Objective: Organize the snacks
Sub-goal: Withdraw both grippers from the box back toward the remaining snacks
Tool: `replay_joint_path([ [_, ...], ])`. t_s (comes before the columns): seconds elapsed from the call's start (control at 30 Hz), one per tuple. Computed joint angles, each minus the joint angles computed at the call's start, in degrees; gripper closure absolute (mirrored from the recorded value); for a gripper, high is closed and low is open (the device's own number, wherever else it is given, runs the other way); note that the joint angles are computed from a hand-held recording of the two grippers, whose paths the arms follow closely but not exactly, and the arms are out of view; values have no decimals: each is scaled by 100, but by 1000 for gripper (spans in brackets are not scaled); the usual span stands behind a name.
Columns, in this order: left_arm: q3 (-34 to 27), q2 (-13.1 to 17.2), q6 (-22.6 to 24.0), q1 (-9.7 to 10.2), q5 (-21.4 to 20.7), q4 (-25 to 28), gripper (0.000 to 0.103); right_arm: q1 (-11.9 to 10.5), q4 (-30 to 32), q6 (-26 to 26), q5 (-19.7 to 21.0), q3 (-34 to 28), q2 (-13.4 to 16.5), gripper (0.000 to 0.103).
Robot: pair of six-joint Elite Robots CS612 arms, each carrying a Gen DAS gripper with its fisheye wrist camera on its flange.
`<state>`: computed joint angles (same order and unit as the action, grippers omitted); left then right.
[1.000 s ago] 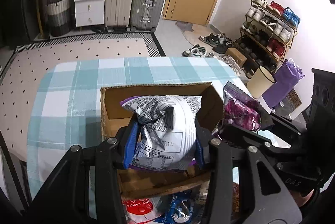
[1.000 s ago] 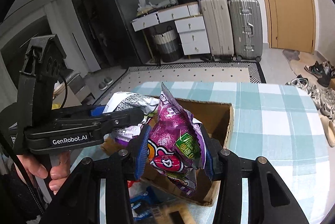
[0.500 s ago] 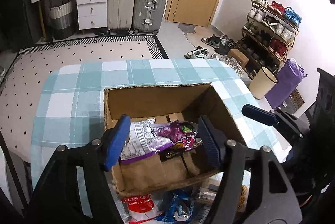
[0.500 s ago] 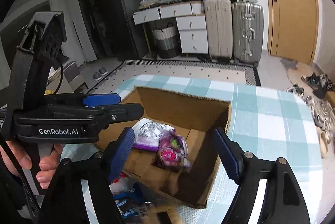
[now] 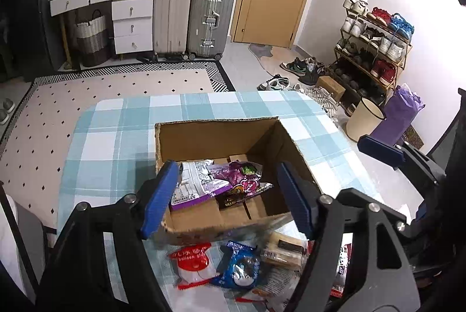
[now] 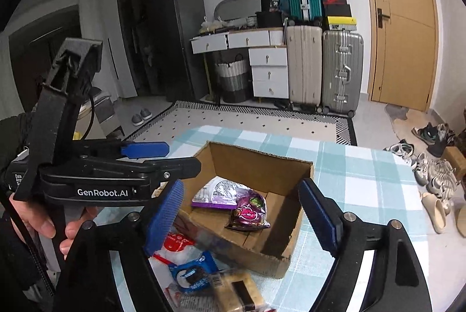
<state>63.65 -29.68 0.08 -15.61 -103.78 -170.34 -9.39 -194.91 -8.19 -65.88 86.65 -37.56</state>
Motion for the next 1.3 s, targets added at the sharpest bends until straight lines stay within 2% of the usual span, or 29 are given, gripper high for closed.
replay_joint_path([
  [0.13, 377, -221, -52, 5, 74, -328, 25, -4, -214, -4, -30, 232, -138, 19],
  [0.5, 1376, -801, -118, 13, 142, -1026, 21, -37, -859, 125, -70, 1003, -552, 18],
  [0.73, 2139, -1182, -244, -1, 227, -1581, 14, -100, -1460, 319, -56, 1648, -840, 13],
  [0.87, 2537, -1339, -380, 0, 261, -1940, 1, -137, -1765, 394, -88, 1984, -962, 8],
  [1.07, 3109, -1547, -393, -15, 264, -2300, 1, -239, -2262, 608, 23, 2480, -1079, 4],
  [1.3, 3479, -1583, -435, -32, 236, -2406, 1, -316, -2742, 712, 79, 2986, -1169, 1],
])
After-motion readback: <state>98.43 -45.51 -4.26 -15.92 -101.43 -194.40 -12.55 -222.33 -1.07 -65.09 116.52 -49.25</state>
